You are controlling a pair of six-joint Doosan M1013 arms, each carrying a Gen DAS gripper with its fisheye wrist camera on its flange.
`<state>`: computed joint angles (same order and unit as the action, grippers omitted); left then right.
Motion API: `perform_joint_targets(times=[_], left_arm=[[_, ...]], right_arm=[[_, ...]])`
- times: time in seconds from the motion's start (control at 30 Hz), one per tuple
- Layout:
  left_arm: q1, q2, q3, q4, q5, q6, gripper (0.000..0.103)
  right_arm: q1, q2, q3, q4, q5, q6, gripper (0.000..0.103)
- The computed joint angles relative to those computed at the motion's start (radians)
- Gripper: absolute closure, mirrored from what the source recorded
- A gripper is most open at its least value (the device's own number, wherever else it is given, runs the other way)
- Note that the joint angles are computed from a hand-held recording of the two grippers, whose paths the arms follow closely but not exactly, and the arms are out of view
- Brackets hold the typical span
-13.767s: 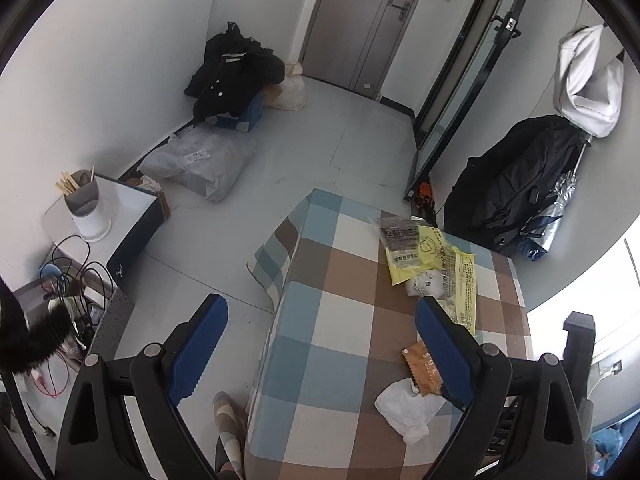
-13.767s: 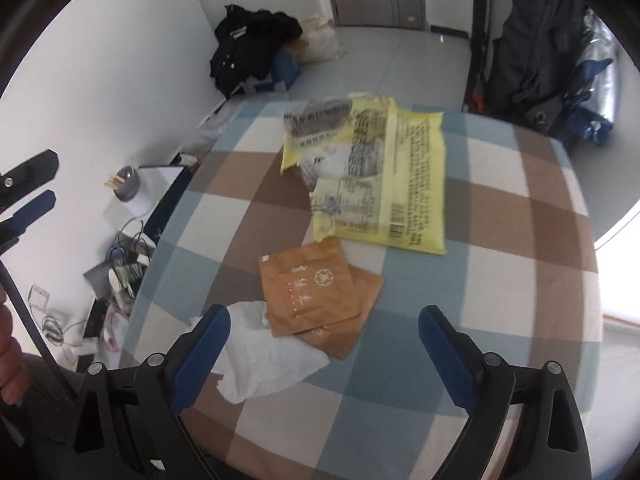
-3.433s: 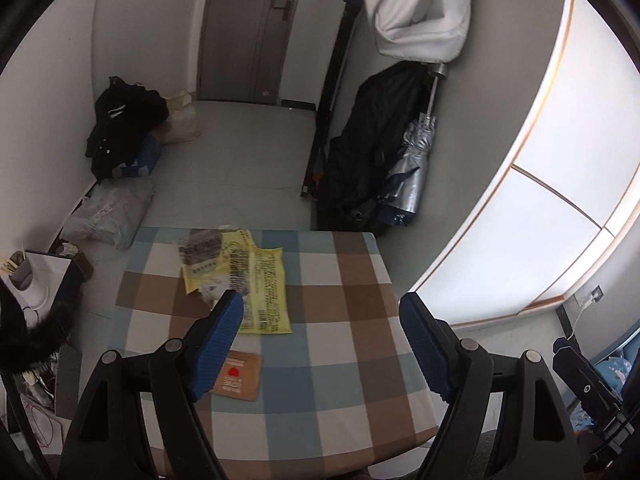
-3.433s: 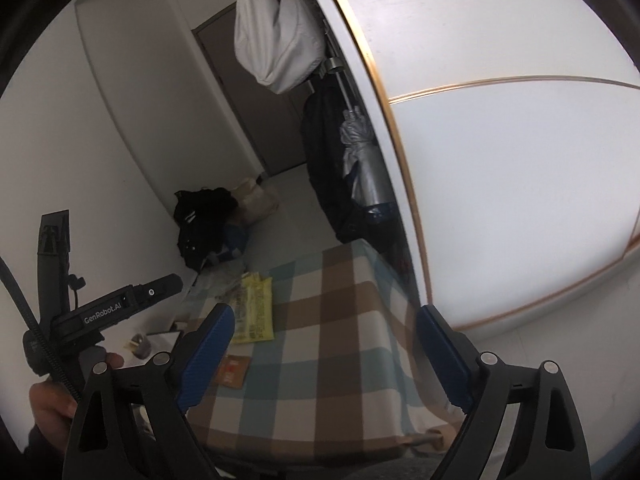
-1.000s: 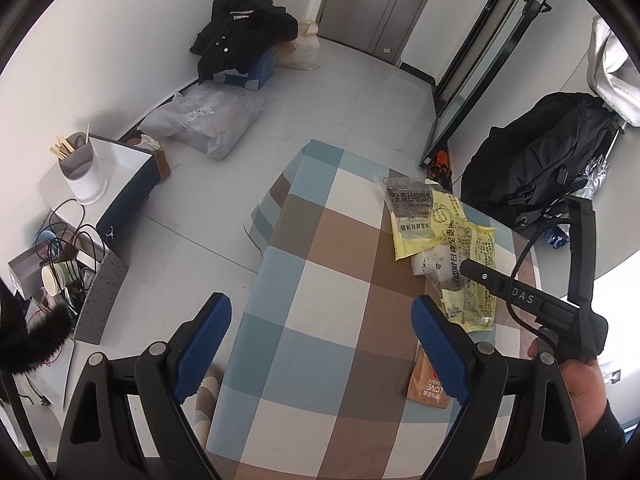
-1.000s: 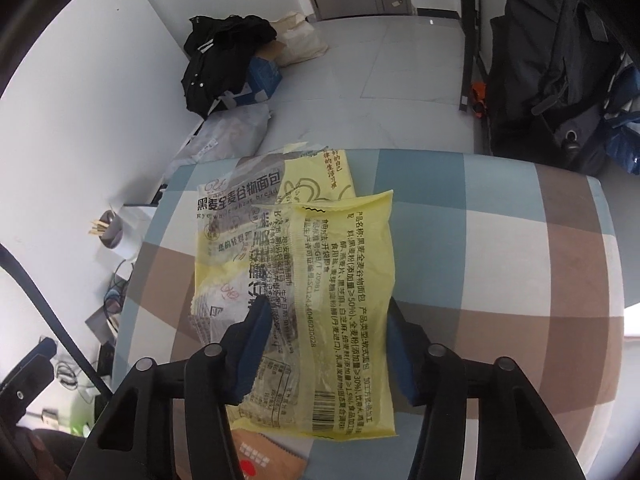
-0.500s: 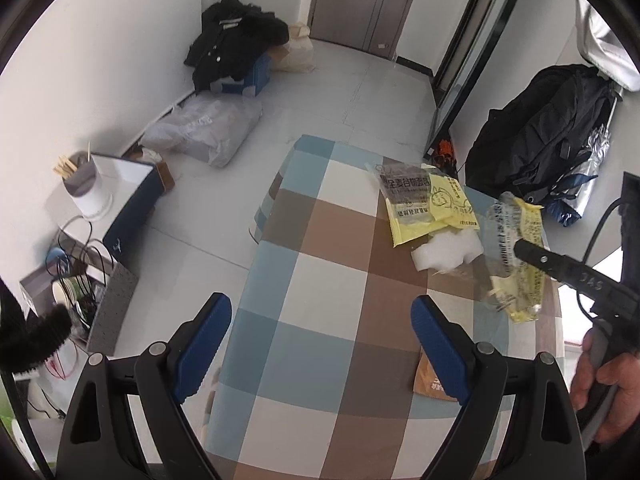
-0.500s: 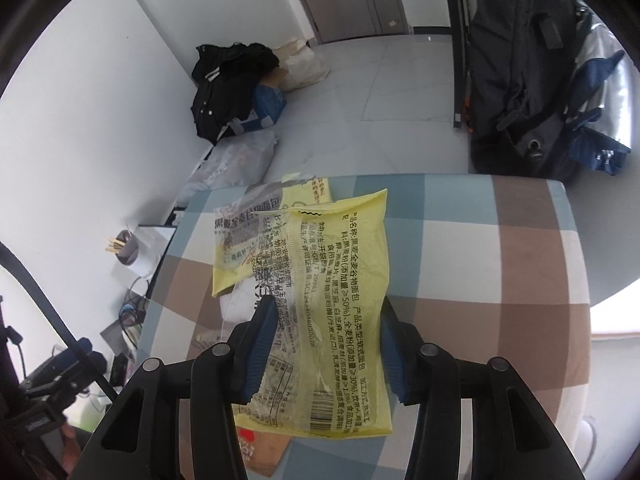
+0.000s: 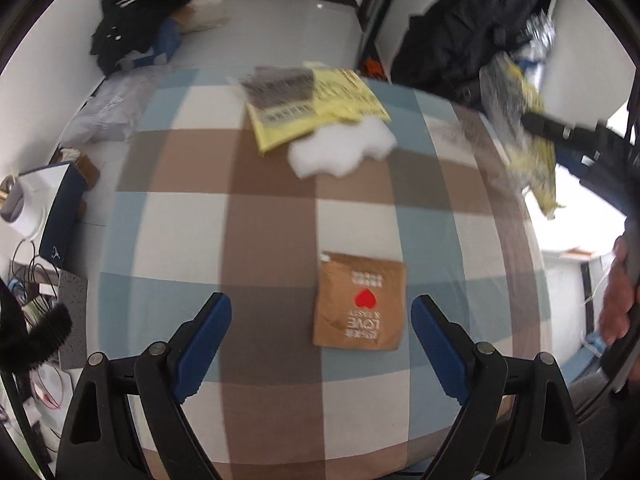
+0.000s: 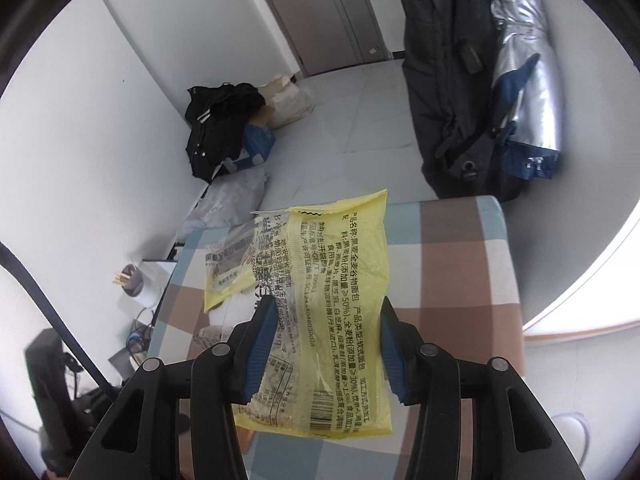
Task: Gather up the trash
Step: 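Lift the yellow bag with the right gripper while the left gripper grasps the brown sachet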
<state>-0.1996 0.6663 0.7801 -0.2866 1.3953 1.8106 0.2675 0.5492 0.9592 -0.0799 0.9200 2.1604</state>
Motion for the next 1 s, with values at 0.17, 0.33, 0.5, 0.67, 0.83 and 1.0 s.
perform_joint_targets(times=[0.17, 0.33, 0.5, 0.67, 0.83, 1.0], left_arm=[[-0.029, -0.003, 0.019, 0.064, -0.004, 0.029, 0.014], [-0.045, 0.002, 0.018, 0.104, 0.007, 0.032, 0.014], [-0.056, -0.019, 0.057, 0.148, -0.041, 0.023, 0.016], [-0.065, -0.045, 0.092, 0.174, -0.082, 0.058, 0.043], [-0.068, -0.069, 0.127, 0.163, -0.107, 0.087, 0.061], [-0.072, -0.068, 0.129, 0.166, -0.119, 0.087, 0.065]], right_arm=[[-0.014, -0.035, 0.049, -0.001, -0.025, 0.011, 0.055], [-0.027, -0.065, 0.093, 0.007, -0.056, 0.024, 0.055], [-0.033, -0.086, 0.119, 0.009, -0.065, 0.036, 0.055], [-0.033, -0.100, 0.135, -0.011, -0.070, 0.047, 0.054], [-0.026, -0.108, 0.140, -0.048, -0.067, 0.076, 0.054], [-0.010, -0.109, 0.135, -0.101, -0.057, 0.096, 0.054]])
